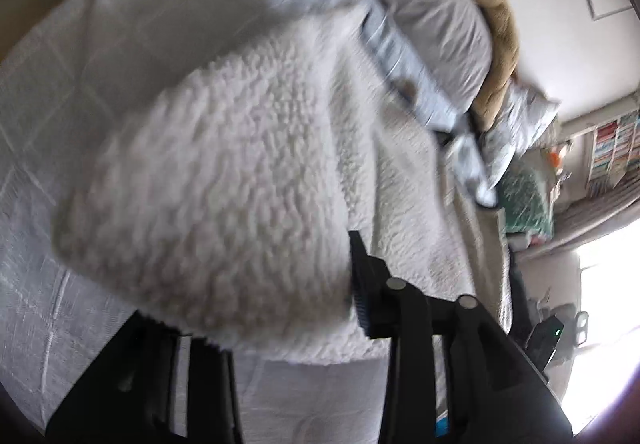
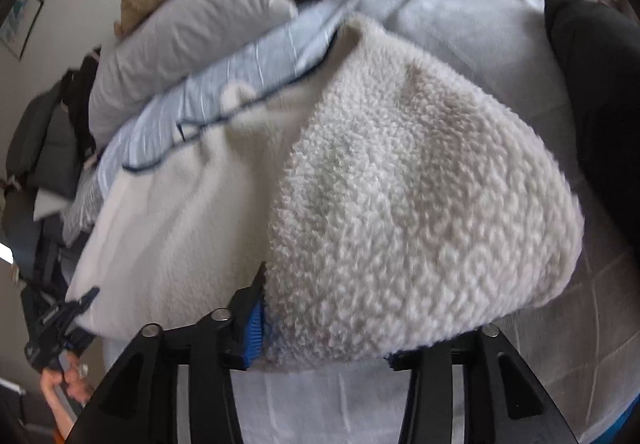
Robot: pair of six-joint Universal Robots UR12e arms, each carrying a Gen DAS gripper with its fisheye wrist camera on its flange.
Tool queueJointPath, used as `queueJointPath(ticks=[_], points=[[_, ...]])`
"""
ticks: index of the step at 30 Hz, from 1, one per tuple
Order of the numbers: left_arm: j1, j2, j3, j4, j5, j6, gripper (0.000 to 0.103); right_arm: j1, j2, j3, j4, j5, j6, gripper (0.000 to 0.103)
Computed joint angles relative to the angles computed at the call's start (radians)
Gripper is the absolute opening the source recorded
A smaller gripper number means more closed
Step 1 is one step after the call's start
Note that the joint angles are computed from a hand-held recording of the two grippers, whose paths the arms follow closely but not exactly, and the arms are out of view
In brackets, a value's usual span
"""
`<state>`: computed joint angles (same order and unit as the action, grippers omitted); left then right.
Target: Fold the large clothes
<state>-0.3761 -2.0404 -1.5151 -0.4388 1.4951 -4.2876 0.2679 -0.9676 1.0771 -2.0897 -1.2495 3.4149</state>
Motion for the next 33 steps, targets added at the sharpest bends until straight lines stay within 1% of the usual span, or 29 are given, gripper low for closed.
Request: queueJointPath(ticks=[1, 2, 3, 4, 5, 7, 10, 13, 15, 17, 18, 20, 22, 23, 26, 28, 29, 31, 33], points=[[0.002, -0.005, 0.001, -0.032, -0.015, 0.019, 0.050, -0.002, 0.000, 0.002, 0.027, 0.004, -0.016, 0.053], [-0.001, -0.008, -0.004, -0.041, -0.006, 0.018, 0.055, -0.007, 0.001, 0.006, 0.054, 0.011, -0.025, 0.058], [-0.004, -0.008, -0.011, -0.039, 0.007, 0.009, 0.068, -0.011, 0.001, 0.012, 0.072, 0.016, -0.030, 0.061], [-0.009, -0.007, -0.018, -0.041, 0.033, -0.009, 0.081, -0.015, 0.001, 0.016, 0.086, 0.023, -0.035, 0.066], [-0.011, -0.005, -0.023, -0.038, 0.050, -0.019, 0.083, -0.023, -0.002, 0.028, 0.088, 0.036, -0.034, 0.071], [-0.010, -0.005, -0.038, 0.002, 0.050, -0.032, 0.084, -0.034, -0.008, 0.041, 0.089, 0.056, -0.039, 0.074], [-0.008, -0.003, -0.059, 0.058, 0.050, -0.074, 0.085, -0.046, -0.024, 0.054, 0.083, 0.063, -0.058, 0.074], [-0.007, -0.007, -0.077, 0.114, 0.049, -0.108, 0.085, -0.041, -0.043, 0.069, 0.071, 0.031, -0.066, 0.074], [-0.007, -0.014, -0.075, 0.136, 0.051, -0.107, 0.085, -0.032, -0.050, 0.066, 0.078, -0.021, -0.076, 0.074], [-0.009, -0.023, -0.069, 0.154, 0.061, -0.106, 0.085, -0.017, -0.050, 0.050, 0.094, -0.115, -0.071, 0.074], [-0.009, -0.024, -0.071, 0.160, 0.065, -0.106, 0.085, -0.007, -0.052, 0.044, 0.097, -0.180, -0.065, 0.074], [-0.010, -0.028, -0.069, 0.171, 0.076, -0.116, 0.083, 0.009, -0.058, 0.044, 0.073, -0.314, -0.053, 0.074], [-0.011, -0.030, -0.067, 0.177, 0.087, -0.127, 0.081, 0.016, -0.065, 0.059, 0.010, -0.379, -0.037, 0.074], [-0.012, -0.031, -0.065, 0.177, 0.094, -0.125, 0.080, 0.013, -0.073, 0.075, -0.027, -0.378, -0.036, 0.074], [-0.022, -0.038, -0.046, 0.156, 0.141, -0.077, 0.074, 0.016, -0.088, 0.108, -0.132, -0.327, -0.068, 0.074], [-0.026, -0.039, -0.038, 0.148, 0.162, -0.061, 0.066, 0.026, -0.093, 0.122, -0.190, -0.298, -0.117, 0.074], [-0.028, -0.039, -0.034, 0.147, 0.169, -0.057, 0.063, 0.034, -0.090, 0.120, -0.207, -0.290, -0.138, 0.074], [-0.032, -0.039, -0.031, 0.158, 0.192, -0.041, 0.048, 0.049, -0.077, 0.108, -0.232, -0.276, -0.175, 0.074], [-0.036, -0.037, -0.027, 0.163, 0.213, -0.017, 0.040, 0.063, -0.063, 0.096, -0.250, -0.251, -0.201, 0.074]])
